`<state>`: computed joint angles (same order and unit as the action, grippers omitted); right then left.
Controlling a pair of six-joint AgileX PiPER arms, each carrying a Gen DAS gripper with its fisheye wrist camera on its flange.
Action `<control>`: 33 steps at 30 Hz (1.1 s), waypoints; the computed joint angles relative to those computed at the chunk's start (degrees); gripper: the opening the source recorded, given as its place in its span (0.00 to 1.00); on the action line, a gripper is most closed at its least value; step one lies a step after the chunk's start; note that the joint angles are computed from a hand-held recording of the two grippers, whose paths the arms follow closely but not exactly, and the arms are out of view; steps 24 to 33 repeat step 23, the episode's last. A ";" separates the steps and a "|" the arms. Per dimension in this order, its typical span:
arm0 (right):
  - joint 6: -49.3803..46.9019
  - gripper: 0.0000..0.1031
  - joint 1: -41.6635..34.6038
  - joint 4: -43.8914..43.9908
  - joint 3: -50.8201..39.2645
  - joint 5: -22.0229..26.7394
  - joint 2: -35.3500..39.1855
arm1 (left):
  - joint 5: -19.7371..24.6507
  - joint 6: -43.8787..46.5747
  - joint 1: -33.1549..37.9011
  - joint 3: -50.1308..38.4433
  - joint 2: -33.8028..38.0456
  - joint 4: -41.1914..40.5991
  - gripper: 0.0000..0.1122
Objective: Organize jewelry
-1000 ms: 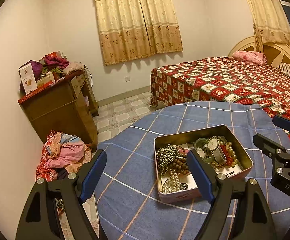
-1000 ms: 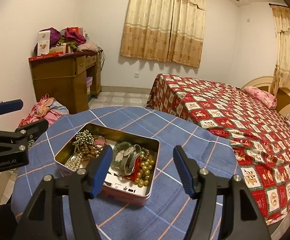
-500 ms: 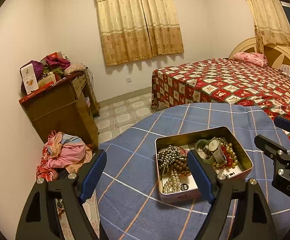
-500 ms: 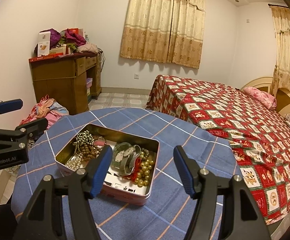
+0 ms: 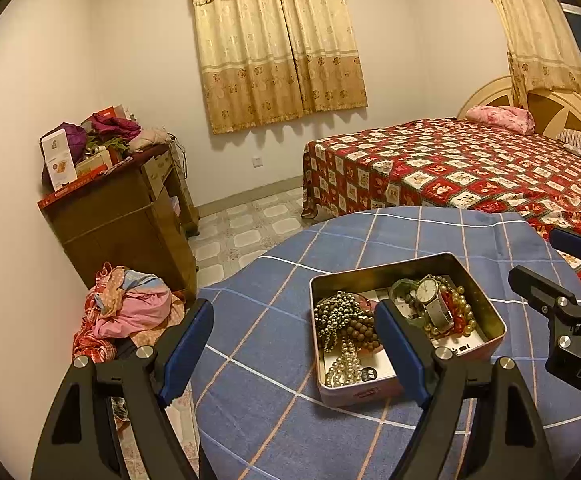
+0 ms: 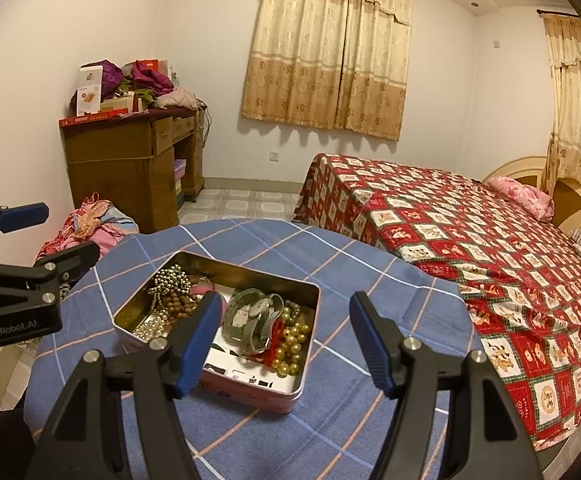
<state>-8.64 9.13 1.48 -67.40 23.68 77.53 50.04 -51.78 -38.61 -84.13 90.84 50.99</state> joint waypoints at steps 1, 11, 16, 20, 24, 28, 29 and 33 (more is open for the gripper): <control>0.29 0.67 0.10 -0.32 -0.03 -0.03 0.00 | 0.03 -0.26 -0.07 0.15 -0.06 0.27 0.74; 0.49 0.67 0.14 -0.45 0.03 -0.27 0.03 | -0.87 -1.35 -0.87 0.68 0.07 1.78 0.74; -0.24 0.67 -0.18 0.30 0.13 -0.26 -0.01 | 0.07 -2.78 -0.83 0.77 0.80 3.04 0.74; -1.24 0.67 -0.65 1.29 0.15 -0.36 0.26 | 0.12 -4.77 -1.11 1.96 0.47 5.11 0.74; -2.90 0.68 -1.31 2.99 0.82 -0.89 0.29 | 0.03 -5.34 -1.37 2.52 0.40 5.94 0.74; -2.90 0.68 -1.31 2.99 0.82 -0.89 0.29 | 0.03 -5.34 -1.37 2.52 0.40 5.94 0.74; -2.90 0.68 -1.31 2.99 0.82 -0.89 0.29 | 0.03 -5.34 -1.37 2.52 0.40 5.94 0.74; -2.90 0.68 -1.31 2.99 0.82 -0.89 0.29 | 0.03 -5.34 -1.37 2.52 0.40 5.94 0.74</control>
